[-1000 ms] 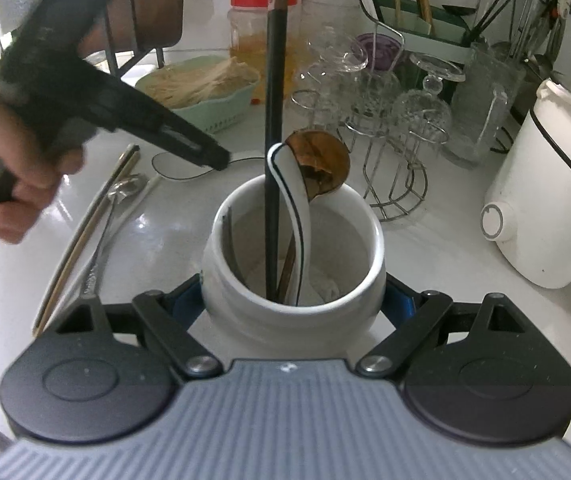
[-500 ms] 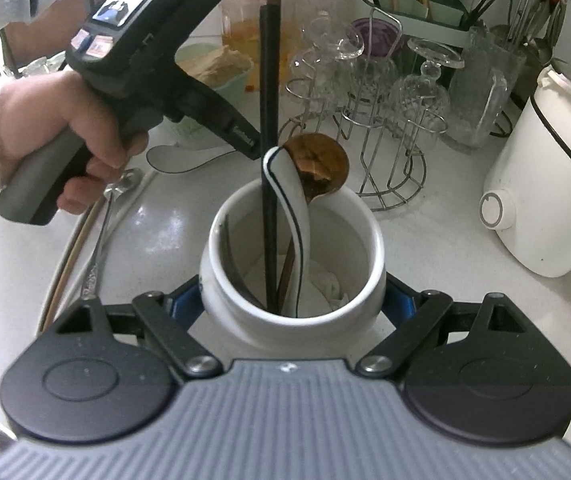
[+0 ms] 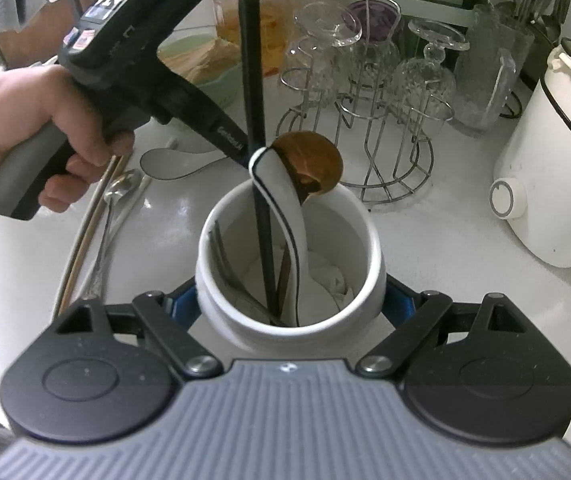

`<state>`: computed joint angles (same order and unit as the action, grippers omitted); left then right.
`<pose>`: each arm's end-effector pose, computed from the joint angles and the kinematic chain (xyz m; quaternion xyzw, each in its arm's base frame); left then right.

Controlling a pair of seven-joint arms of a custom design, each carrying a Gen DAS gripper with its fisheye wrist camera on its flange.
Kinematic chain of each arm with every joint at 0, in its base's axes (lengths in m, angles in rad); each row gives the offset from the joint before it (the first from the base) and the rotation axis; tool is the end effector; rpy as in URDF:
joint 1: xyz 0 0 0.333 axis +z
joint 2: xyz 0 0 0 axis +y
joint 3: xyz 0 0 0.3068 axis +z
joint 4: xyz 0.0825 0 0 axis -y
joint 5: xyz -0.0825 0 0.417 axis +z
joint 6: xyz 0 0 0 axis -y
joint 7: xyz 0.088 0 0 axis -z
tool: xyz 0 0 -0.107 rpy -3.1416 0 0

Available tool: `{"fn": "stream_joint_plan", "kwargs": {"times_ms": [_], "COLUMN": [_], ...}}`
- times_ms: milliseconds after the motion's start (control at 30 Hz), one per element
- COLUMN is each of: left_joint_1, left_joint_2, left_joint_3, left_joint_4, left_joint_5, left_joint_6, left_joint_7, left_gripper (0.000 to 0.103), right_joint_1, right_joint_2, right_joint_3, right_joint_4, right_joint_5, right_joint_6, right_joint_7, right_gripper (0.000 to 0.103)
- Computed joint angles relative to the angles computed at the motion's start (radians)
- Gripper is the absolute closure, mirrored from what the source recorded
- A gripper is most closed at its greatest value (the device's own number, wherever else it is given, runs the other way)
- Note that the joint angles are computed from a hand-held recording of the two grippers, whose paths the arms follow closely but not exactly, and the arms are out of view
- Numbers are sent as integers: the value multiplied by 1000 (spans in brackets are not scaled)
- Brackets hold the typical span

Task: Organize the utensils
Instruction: 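Move the left gripper to the second white ceramic spoon's handle, then close the left gripper on the white ceramic spoon handle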

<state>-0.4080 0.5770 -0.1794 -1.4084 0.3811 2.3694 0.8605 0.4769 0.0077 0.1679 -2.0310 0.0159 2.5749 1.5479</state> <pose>0.6608 -0.4013 0.3922 -0.6717 0.7061 -0.1773 0.1371 0.4994 0.3750 0.4778 -0.8652 0.4257 -0.1152 0.2386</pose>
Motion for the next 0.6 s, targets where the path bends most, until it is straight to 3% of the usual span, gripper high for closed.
{"fn": "stream_joint_plan", "kwargs": {"times_ms": [100, 400, 600], "left_joint_1": [-2, -12, -32], "left_joint_2": [-13, -135, -238], "left_joint_3": [-3, -1, -5], "left_joint_4": [-12, -166, -286], "left_joint_5": [-2, 29, 100], "left_joint_6": [-16, 36, 74], "left_joint_7": [-2, -136, -318], "left_gripper": [87, 88, 88], "right_joint_1": [0, 1, 0], "right_joint_2": [5, 2, -4], "right_joint_3": [0, -1, 0], "right_joint_4": [5, -9, -30], "right_joint_5": [-2, 5, 23], "right_joint_6": [3, 34, 75], "right_joint_7": [2, -8, -39], "right_gripper": [12, 12, 12]}}
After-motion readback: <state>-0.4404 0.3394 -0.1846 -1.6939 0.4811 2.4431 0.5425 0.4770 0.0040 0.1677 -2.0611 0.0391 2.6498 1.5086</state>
